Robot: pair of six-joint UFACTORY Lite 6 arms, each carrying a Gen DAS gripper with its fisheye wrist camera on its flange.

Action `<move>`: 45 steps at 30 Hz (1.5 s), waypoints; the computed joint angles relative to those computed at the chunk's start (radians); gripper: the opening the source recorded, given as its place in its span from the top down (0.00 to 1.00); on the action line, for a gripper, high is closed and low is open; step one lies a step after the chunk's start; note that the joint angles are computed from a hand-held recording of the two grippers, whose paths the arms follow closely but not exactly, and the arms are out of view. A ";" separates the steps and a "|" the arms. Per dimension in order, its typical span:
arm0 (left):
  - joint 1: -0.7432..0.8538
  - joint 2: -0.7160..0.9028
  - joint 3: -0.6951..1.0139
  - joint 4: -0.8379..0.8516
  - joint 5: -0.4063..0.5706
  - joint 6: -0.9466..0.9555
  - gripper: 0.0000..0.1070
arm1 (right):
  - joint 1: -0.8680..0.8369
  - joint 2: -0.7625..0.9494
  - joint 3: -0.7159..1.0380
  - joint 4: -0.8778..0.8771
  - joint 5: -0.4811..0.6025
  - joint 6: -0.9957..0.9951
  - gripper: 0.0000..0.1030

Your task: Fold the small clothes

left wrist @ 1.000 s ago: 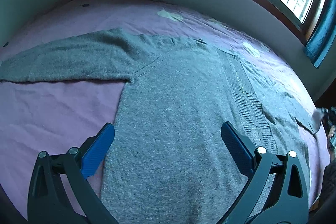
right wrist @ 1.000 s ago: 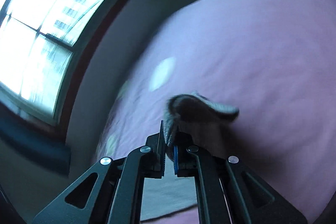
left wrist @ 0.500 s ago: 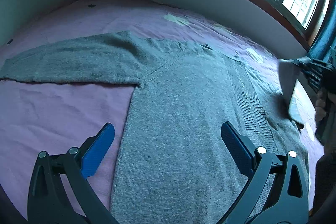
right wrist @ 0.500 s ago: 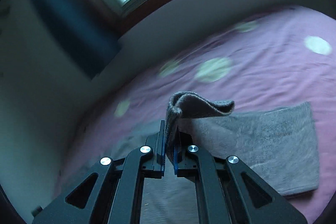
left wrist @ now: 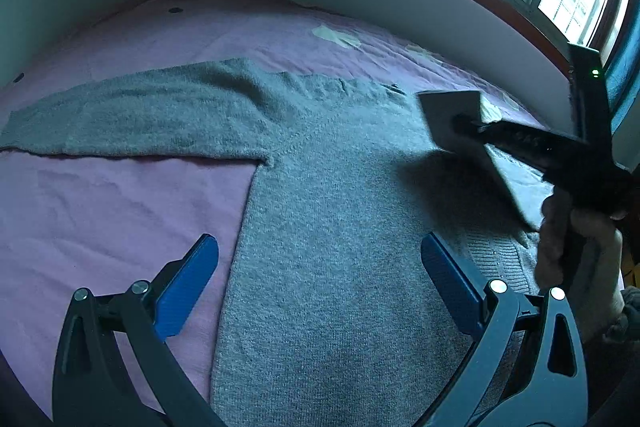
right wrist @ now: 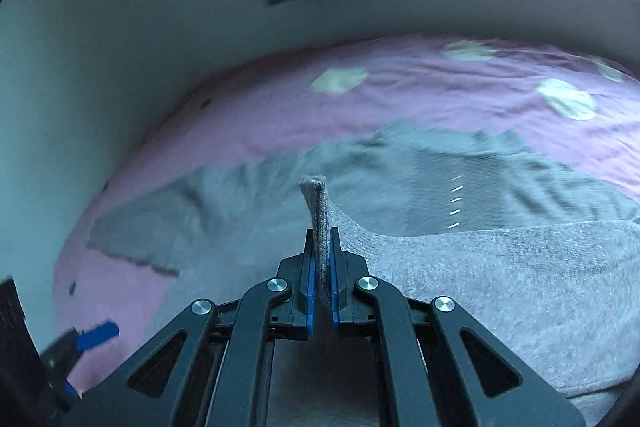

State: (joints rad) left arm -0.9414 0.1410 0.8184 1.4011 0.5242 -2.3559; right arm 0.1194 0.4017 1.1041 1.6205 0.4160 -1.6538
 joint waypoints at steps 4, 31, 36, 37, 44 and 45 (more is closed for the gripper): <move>0.000 0.009 0.003 0.003 -0.003 -0.004 0.06 | 0.060 0.035 0.012 -0.052 -0.041 0.025 0.95; -0.006 0.034 0.001 0.041 -0.029 -0.043 0.06 | -0.248 -0.063 -0.054 -0.352 0.383 0.093 0.74; 0.003 0.047 0.008 0.065 -0.053 -0.065 0.06 | -0.669 0.063 0.148 -0.351 0.522 0.132 0.56; 0.003 0.050 0.010 0.067 -0.055 -0.068 0.06 | -0.737 0.152 0.253 -0.362 0.500 0.198 0.56; -0.010 0.087 0.038 0.070 -0.058 -0.059 0.06 | -0.822 0.686 0.918 -0.587 0.549 0.672 0.56; -0.010 0.094 0.042 0.067 -0.058 -0.057 0.06 | -0.816 0.752 1.009 -0.594 0.585 0.713 0.56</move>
